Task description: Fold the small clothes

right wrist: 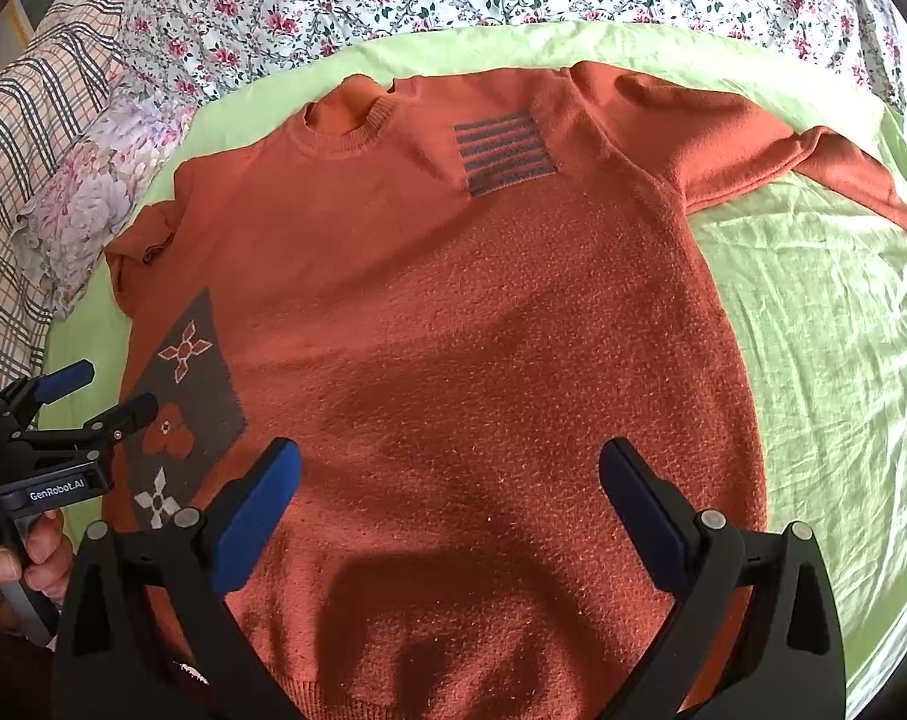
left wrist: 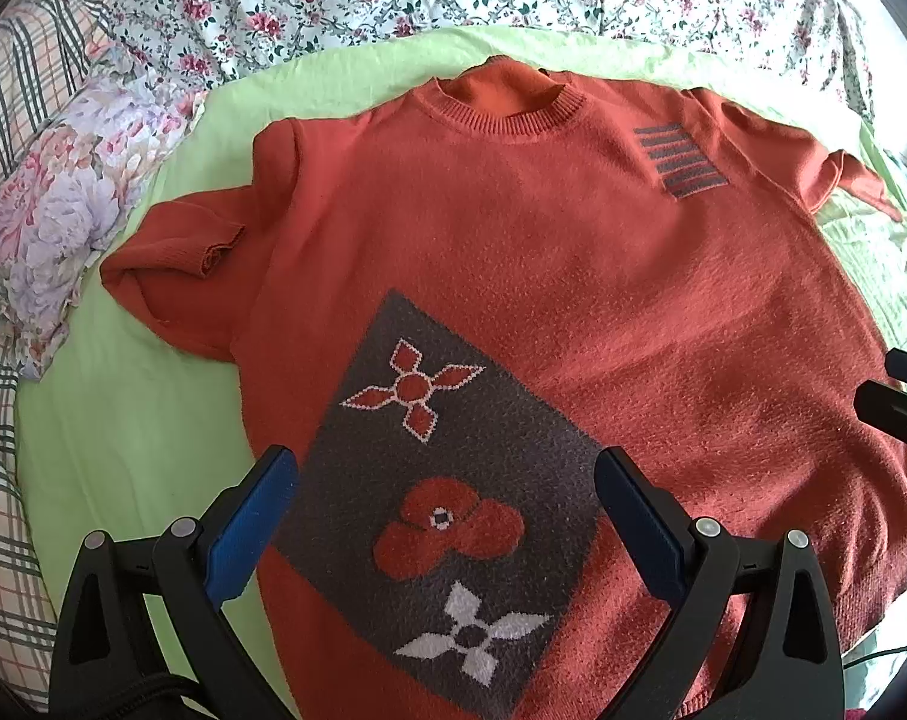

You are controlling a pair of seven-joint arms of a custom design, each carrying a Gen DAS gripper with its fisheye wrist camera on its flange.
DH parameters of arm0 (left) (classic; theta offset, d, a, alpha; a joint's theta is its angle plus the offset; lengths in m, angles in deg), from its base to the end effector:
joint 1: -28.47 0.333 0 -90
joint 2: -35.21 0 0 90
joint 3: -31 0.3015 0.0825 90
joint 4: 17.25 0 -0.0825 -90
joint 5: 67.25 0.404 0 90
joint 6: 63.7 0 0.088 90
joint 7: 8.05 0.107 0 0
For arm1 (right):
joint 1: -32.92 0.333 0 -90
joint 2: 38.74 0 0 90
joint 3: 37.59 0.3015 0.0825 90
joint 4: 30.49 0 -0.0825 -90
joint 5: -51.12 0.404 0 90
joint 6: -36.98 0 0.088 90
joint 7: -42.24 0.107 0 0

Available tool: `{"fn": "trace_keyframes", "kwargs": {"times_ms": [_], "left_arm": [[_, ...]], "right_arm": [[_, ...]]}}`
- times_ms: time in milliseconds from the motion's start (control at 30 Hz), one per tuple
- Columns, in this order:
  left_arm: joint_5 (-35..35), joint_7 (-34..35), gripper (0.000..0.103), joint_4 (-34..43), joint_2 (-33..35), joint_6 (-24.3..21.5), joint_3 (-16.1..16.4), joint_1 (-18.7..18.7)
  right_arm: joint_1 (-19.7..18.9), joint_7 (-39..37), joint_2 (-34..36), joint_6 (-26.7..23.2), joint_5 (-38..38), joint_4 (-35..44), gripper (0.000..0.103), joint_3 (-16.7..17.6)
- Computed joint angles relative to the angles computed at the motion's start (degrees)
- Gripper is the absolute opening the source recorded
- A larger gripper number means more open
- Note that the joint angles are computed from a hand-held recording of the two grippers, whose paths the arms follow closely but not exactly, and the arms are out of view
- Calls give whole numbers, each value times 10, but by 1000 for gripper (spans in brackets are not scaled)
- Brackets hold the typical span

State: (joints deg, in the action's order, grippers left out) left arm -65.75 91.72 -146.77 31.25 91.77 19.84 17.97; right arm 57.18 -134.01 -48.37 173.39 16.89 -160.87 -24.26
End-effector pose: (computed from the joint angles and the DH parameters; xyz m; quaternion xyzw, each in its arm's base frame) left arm 0.5271 -0.2113 0.4220 -0.4625 0.8483 -0.1905 0.1737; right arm 0.4263 0.3236 0.4284 -0.4514 0.8481 -0.1883 0.2037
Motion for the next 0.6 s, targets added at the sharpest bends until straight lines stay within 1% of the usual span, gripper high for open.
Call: {"fn": "trace_keyframes", "kwargs": {"times_ms": [33,133,200,267,400,433,467,500,600], "left_arm": [[-2,2,100,-3,1,10,0,0],[-5,6,100,-5,2,19,1,-1],[-4,5,100,-4,4,20,0,-1],[-3,4,100,-4,6,23,0,-1],[-1,-1,100,7,12,1,-1,0],[5,-7,100,16,16,-17,-1,0],[6,-9,100,19,18,-22,-1,0],[10,-13,100,23,20,-26,-2,0],[26,-27,100,26,25,-19,-3,0]], "right_arm": [[-1,0,-3,5,1,-7,100,-2],[-4,-6,-22,11,7,-27,100,-3],[-7,-3,-7,6,4,-10,100,1],[-8,-3,-10,9,5,-13,100,-1],[-12,0,-17,18,8,-21,100,-3],[-14,1,-18,13,5,-22,100,-1],[-13,-3,-15,-4,6,-16,99,2],[-13,-4,-18,-3,8,-20,100,0],[-13,-8,-25,-7,19,-25,100,-1]]}}
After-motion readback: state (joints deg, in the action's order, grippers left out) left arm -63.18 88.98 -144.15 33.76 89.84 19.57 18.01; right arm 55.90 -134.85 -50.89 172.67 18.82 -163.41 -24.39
